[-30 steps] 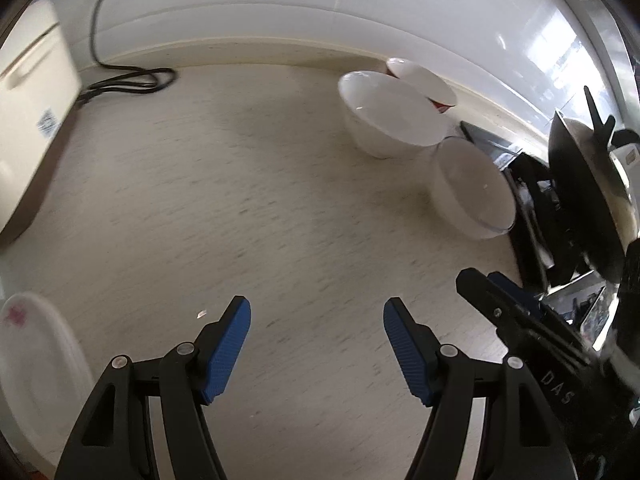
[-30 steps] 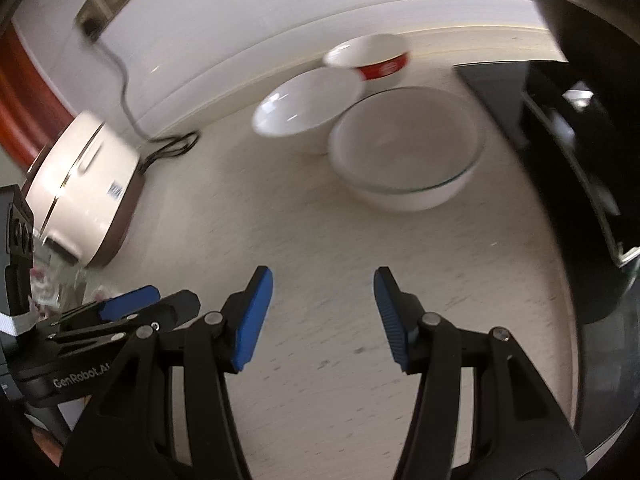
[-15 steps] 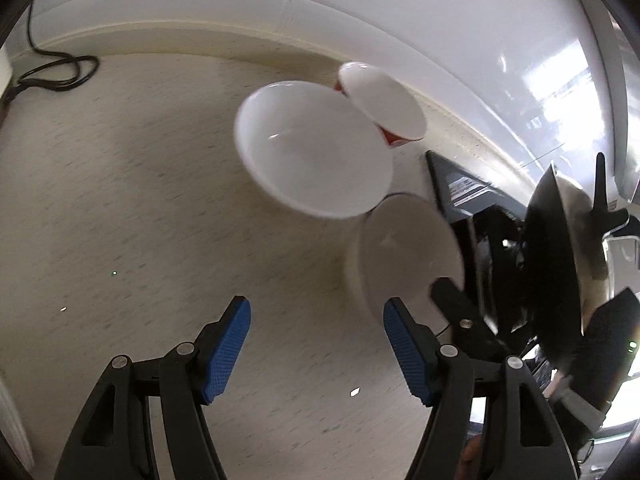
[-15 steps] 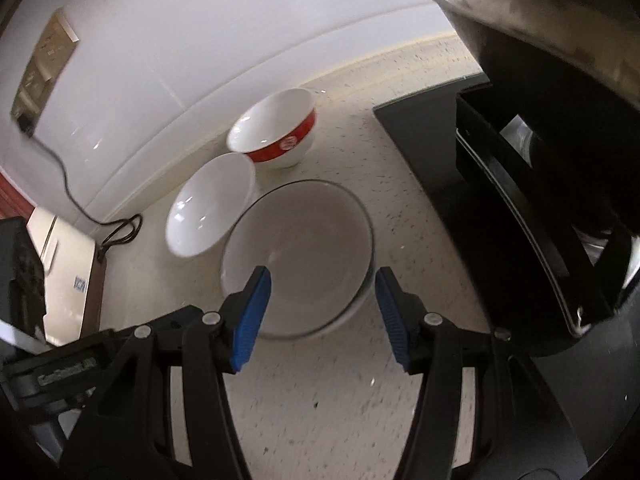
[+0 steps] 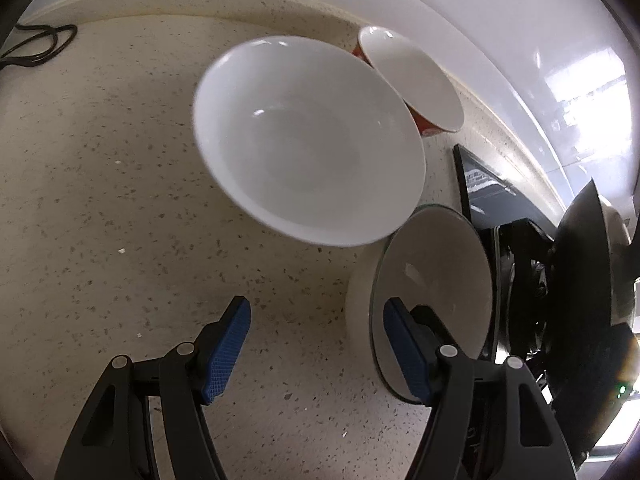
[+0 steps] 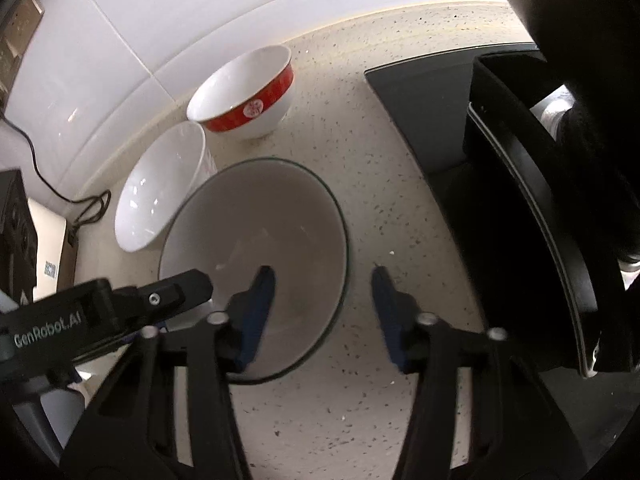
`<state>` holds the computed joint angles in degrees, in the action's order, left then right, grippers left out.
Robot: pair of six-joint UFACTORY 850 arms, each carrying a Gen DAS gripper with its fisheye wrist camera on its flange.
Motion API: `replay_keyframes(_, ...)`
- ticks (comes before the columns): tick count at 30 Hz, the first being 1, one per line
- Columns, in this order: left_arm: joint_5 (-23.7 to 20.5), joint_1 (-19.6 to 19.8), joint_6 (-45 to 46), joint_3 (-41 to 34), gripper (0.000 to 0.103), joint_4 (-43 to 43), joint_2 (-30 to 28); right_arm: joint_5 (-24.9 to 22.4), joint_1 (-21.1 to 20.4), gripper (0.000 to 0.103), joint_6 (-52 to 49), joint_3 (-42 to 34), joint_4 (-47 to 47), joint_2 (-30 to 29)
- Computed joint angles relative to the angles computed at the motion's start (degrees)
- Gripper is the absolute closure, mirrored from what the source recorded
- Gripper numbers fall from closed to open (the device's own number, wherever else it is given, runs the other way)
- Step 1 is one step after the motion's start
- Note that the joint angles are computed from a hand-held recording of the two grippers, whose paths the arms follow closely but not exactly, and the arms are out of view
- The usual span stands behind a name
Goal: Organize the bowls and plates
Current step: 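Close the right tool on the glass bowl rim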
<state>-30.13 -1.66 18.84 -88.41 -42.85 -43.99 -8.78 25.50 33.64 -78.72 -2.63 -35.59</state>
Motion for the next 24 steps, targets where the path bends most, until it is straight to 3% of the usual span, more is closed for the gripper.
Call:
replay_keyframes(2,1.3,-0.7,-0.5,-1.0,0.033,1.0,-0.7,0.7,0.0,0.072,-2.9,0.3,3.1,-0.2)
replay_keyframes(5,2.4,-1.6,-1.3,-2.4,0.033,3.9,-1.6,1.4,0.5,0.072,2.5,1.6,-3.1,0.5)
replay_keyframes(8,4.1,-2.8,-7.4,-3.7,0.035,13.5,-2.2,1.5,0.7,0.074,4.2,2.4,-4.6,1.1)
replay_keyframes(11,4.7,-3.3,-0.9,-3.0,0.059,10.4,-1.9,1.4,0.9,0.075,5.6,2.8,-5.9,1.5)
replay_keyframes(12,3.8,-3.2,3.0,-3.0,0.075,7.0,-1.9,1.5,0.9,0.075,5.5,3.0,-5.7,1.6)
replay_keyframes(13,4.4,-3.6,5.1,-2.4,0.084,6.1,-1.5,1.5,0.9,0.075,5.3,3.1,-5.2,1.7)
replay_keyframes(15,6.7,-4.7,3.9,-1.7,0.085,9.5,-0.8,1.7,1.0,0.075,4.8,3.4,-4.4,1.9)
replay_keyframes(24,6.7,-4.0,9.5,2.5,0.088,3.8,1.5,2.4,0.8,0.079,3.6,5.0,-2.6,2.7)
